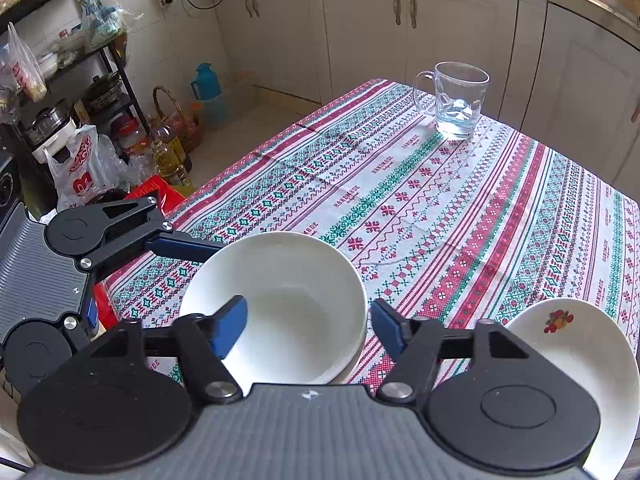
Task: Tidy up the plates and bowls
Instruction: 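Lower the bowl onto the bowl stack and open the right tool, then grip one side of the bowl stack with the right tool while the left tool grips the other side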
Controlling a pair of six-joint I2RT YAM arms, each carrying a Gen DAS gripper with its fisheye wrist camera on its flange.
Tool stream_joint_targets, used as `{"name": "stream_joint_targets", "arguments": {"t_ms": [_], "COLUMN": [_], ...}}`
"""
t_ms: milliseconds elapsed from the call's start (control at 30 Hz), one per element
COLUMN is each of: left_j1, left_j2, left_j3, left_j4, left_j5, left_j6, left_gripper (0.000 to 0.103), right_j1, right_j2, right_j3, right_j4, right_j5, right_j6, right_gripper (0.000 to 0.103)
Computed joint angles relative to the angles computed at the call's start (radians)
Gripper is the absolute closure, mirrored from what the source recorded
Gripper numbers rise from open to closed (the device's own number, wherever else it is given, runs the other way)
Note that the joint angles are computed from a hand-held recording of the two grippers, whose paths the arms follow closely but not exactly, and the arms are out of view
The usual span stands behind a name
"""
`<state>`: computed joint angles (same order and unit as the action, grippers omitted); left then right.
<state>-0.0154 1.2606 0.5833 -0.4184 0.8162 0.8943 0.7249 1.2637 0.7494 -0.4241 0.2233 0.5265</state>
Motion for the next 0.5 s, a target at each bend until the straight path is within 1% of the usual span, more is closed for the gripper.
{"name": "stream_joint_targets", "arguments": {"t_ms": [67,133,167,200,367,500], "left_j1": [0.013,0.025,0.031,0.039,0.081,0.116], "left_j2": [0.009,0.01,0.005,-0.001,-0.01,0.016], "left_j3": [0.011,0.017,0.017,0.014,0.017,0.033], "left_j4": [-0.031,-0.051,-0.057,-0.061,-0.091,-0.134], "left_j5": [0.006,0.012,0.014,0.017,0.036,0.059], "left_j6": [0.027,0.049,0.06,0.072,0.139,0.227], "left_gripper": [0.004,0.003,0.003,0.002,0.002,0.002], "right_j1": [0.015,0.035,0.047,0.061,0.142,0.234], "right_j2": [-0.008,-0.022,-0.029,-0.039,-0.084,-0.117], "right_j3": [-0.005,-0.017,-0.023,-0.032,-0.063,-0.09], "right_j4": [0.002,0.008,0.011,0.016,0.019,0.0], "right_j5": [0.024,0.049,0.066,0.086,0.19,0.281], "right_j6": [0.007,0.019,0.026,0.033,0.07,0.116], "right_gripper": [0.018,0.011,0.004,0.001,0.0,0.0]}}
